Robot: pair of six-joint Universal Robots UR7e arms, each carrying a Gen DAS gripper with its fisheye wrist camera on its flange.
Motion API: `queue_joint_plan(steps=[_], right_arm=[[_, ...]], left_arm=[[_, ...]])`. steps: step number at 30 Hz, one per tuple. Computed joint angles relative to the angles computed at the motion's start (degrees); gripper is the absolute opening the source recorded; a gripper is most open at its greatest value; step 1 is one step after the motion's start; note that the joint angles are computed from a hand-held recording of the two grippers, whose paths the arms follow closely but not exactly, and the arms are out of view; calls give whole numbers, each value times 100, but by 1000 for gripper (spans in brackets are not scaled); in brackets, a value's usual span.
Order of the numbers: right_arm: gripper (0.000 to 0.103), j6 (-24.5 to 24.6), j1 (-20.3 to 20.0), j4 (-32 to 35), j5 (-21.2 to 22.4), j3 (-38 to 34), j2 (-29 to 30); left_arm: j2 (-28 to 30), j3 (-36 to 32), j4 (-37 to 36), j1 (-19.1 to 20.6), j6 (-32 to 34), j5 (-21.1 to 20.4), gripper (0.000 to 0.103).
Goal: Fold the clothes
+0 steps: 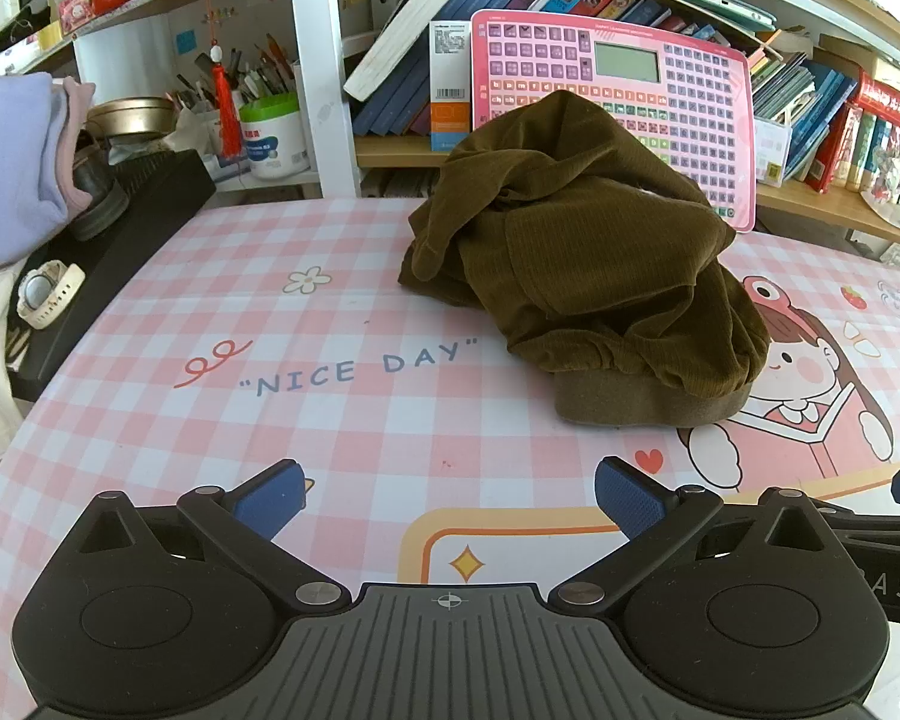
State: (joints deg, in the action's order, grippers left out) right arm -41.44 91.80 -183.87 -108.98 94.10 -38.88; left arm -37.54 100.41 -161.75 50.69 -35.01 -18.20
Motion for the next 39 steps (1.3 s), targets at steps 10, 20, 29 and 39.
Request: queue_joint_plan(steps=[10, 20, 29, 39], right_arm=[[103, 5, 18, -32, -54, 17, 4], [103, -8, 36, -54, -157, 5, 24], [103, -4, 39, -47, -169, 4, 22], [103, 15, 43, -44, -192, 10, 21]], left_arm=[[8, 1, -17, -11, 7, 34, 103], [27, 55, -439, -28, 296, -14, 103], [-37, 49, -246, -8, 130, -125, 103], [-63, 31, -47, 1, -13, -160, 103]])
